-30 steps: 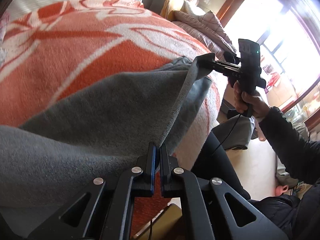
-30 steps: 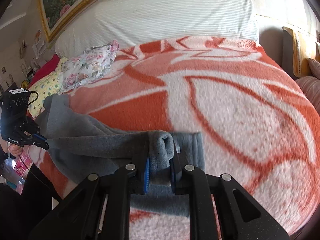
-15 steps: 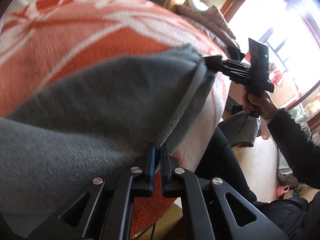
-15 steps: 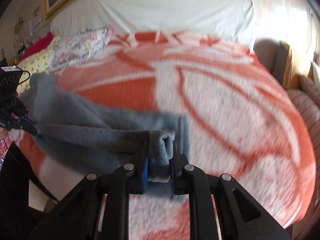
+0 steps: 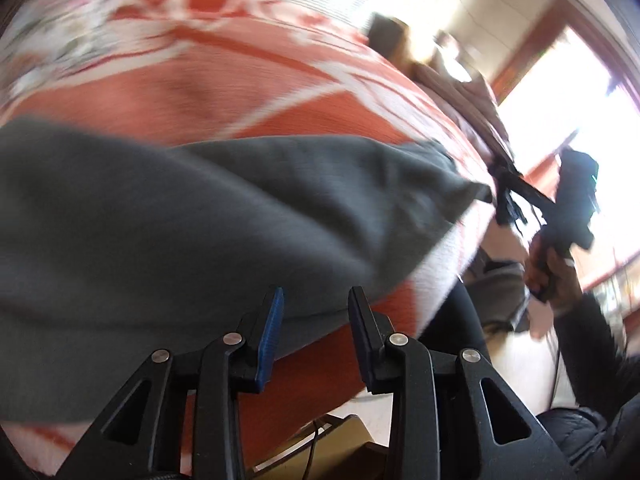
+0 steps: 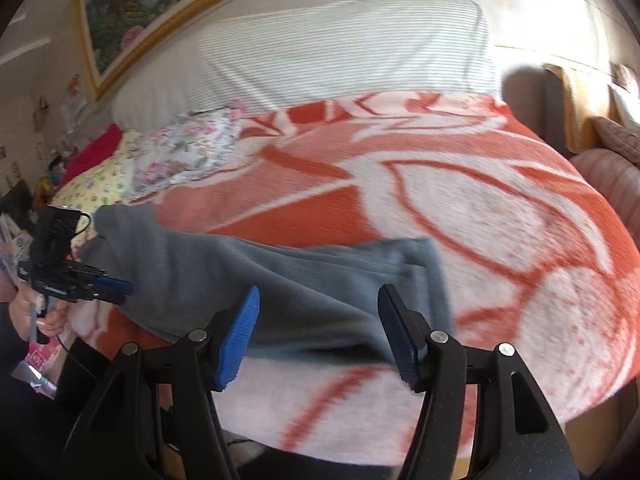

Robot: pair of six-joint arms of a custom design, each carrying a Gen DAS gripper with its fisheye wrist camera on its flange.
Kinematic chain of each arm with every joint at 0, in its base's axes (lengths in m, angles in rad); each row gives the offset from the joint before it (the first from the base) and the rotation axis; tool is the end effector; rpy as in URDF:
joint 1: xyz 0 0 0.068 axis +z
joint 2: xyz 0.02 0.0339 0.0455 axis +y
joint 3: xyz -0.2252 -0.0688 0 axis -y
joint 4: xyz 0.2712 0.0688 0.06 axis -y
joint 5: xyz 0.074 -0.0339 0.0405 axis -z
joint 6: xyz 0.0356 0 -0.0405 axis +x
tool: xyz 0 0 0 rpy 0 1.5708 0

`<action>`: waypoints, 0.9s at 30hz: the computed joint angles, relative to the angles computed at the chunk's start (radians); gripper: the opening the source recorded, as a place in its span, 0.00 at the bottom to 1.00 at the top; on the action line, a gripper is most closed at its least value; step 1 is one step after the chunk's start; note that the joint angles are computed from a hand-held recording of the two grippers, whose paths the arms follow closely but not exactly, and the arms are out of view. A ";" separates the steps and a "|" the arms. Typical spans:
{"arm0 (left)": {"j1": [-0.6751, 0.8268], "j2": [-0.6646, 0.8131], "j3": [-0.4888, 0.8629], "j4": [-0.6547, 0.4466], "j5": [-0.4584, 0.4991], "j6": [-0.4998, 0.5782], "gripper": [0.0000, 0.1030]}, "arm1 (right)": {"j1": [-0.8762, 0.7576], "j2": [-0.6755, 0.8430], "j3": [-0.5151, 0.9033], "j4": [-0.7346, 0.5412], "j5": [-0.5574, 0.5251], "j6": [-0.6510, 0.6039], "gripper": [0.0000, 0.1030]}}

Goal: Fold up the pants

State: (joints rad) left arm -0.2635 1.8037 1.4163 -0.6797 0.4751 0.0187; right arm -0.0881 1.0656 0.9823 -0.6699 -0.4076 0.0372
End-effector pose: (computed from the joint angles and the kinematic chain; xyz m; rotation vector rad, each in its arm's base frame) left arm 0.3788 -0.1191 0.1932 0.5288 2.5647 -0.7102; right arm 0.2643 -0.0092 0.2748 -0.0610 2.2881 0.4459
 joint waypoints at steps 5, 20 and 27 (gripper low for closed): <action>0.176 -0.074 -0.095 0.025 0.019 -0.042 0.35 | 0.247 0.139 0.071 0.128 0.001 0.145 0.61; 0.670 -0.049 -0.077 0.055 0.047 -0.095 0.48 | 0.700 0.739 0.592 0.146 0.061 0.200 0.61; 0.786 0.186 0.276 -0.021 -0.042 -0.107 0.68 | 0.774 0.963 0.867 0.046 0.112 0.169 0.61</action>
State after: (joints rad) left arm 0.5222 1.9896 1.6926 -0.7011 0.4330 -0.0880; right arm 0.6862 2.0284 1.8494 -0.6241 -0.2960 0.2064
